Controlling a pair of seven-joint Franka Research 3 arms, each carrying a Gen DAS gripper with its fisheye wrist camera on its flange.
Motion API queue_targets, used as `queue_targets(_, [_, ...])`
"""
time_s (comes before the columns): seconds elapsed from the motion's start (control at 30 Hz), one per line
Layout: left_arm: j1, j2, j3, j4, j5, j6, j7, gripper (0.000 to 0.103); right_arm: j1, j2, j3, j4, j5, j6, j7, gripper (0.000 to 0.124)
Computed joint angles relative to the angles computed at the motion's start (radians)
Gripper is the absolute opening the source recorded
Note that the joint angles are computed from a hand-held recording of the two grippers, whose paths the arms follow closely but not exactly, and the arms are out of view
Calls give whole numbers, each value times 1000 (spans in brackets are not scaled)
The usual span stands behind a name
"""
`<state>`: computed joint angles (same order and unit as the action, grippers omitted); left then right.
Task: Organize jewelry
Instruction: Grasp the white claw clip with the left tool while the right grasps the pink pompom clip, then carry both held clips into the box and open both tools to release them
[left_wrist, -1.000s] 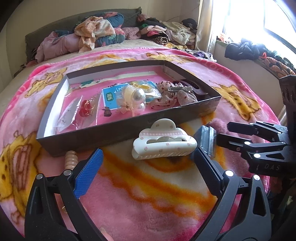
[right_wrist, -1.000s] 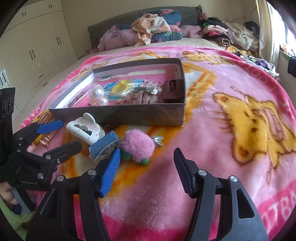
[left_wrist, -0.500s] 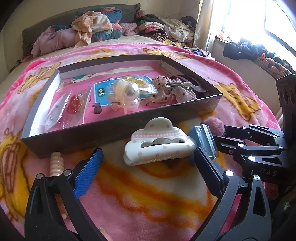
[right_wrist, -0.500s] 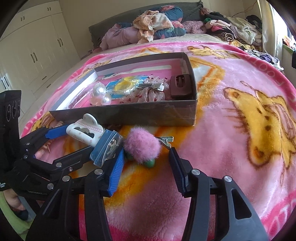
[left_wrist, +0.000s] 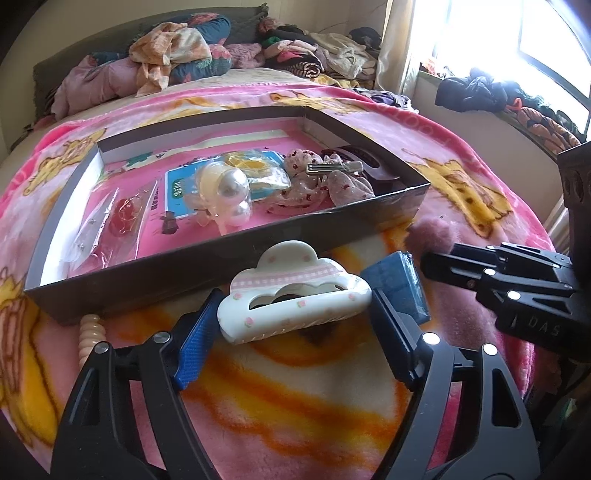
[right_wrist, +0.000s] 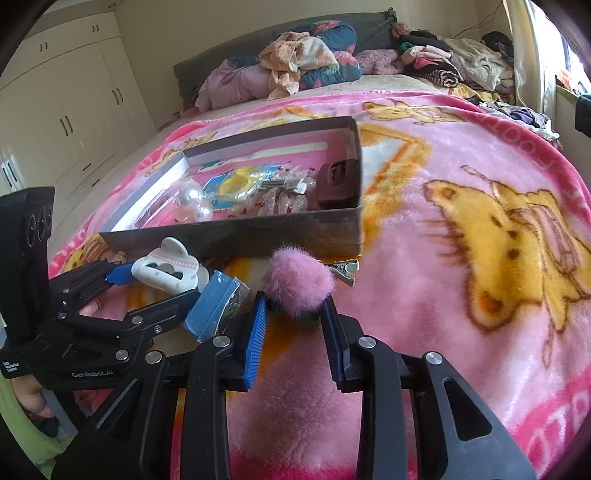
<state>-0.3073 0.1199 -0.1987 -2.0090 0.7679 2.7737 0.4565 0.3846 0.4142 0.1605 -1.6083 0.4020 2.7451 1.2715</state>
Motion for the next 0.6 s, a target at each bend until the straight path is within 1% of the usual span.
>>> queue_targets(0.13, [-1, -1, 1, 0, 3, 3, -4, 69, 1, -22, -7, -29, -6, 25, 5, 28])
queue_targets(0.3, [-4, -22, 1, -16, 30, 19, -42, 69, -2, -47, -3, -54, -4, 44, -9, 28])
queue_targets(0.47, [7, -64, -4, -49, 62, 32, -93, 69, -8, -65, 8, -68, 12, 49, -35, 28])
queue_targets(0.6, [26, -100, -11, -74, 93, 42, -139, 69, 0, -68, 3, -66, 4, 51, -38, 28])
